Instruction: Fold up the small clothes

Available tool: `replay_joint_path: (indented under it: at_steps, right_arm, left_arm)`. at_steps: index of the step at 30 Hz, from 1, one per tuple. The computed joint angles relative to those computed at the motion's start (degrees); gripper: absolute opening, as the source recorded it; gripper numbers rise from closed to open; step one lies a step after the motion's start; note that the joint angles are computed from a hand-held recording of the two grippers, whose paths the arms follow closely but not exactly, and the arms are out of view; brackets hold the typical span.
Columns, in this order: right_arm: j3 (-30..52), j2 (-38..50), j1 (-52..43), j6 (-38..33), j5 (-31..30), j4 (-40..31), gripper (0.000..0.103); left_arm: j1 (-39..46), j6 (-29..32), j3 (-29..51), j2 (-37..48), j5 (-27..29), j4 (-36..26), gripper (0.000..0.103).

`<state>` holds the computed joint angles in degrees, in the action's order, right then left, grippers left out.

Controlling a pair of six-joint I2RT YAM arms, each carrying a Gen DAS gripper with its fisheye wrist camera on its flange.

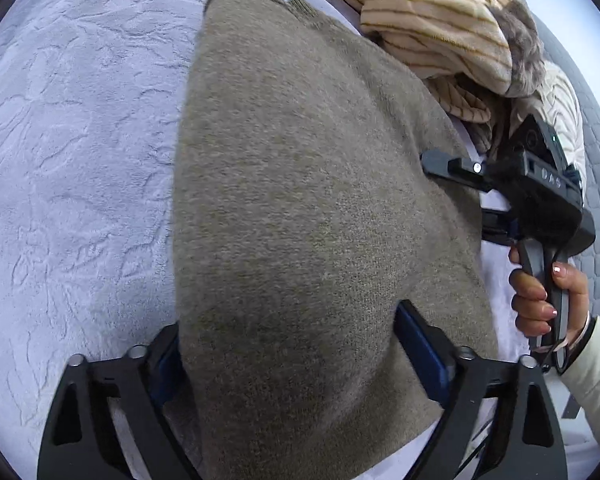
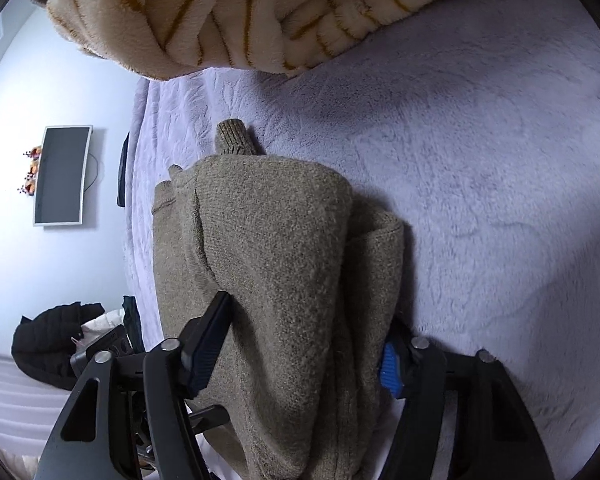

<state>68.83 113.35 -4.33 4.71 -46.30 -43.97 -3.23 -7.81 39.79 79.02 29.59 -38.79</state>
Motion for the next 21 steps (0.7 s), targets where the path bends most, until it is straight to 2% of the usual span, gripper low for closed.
replay_joint_path:
  at_steps: [1, 2, 3, 5, 12, 16, 19, 20, 21]
  right_arm:
    - [-0.5, -0.6, -0.1, 0.7, -0.6, 0.2, 0.05]
    - [-1.1, -1.2, -0.4, 1.2, -1.1, 0.5, 0.046]
    - [-2.1, -2.2, -0.7, 2.1, -1.9, 1.4, 0.038]
    - [-3.9, -3.8, -1.5, 3.9, -4.4, 2.7, 0.036]
    - [-8.0, -10.5, -1.2, 7.7, -8.6, 4.3, 0.035]
    - [-9.1, -14.9, 0.3, 8.5, -9.2, 2.3, 0.035]
    - [-10.4, -19.5, 1.7, 9.5, -9.8, 0.6, 0.035]
    - [-10.7, -20.8, 2.2, 10.1, -9.8, 0.4, 0.035]
    - [-10.9, -22.3, 3.0, 10.9, -9.8, 0.1, 0.035]
  left_arm:
    - [1.2, 0.2, -0.1, -0.6, 1.1, -0.5, 0.075]
    - [2.3, 0.5, -0.2, -1.3, 2.0, -1.2, 0.072]
    - [3.3, 1.0, -0.3, -1.9, 2.9, -1.9, 0.065]
    - [4.9, 2.3, -0.1, -3.4, 4.9, -3.7, 0.058]
    - [6.1, 4.0, 1.3, -11.4, 7.0, -10.5, 0.054]
    - [12.0, 10.8, 2.2, -18.0, 8.3, -20.6, 0.054]
    - [20.1, 20.1, 4.2, -21.3, 10.2, -30.9, 0.054]
    - [21.2, 21.5, 4.7, -22.7, 10.4, -33.4, 0.054]
    - [25.2, 26.5, 5.7, -23.2, 10.8, -37.9, 0.054]
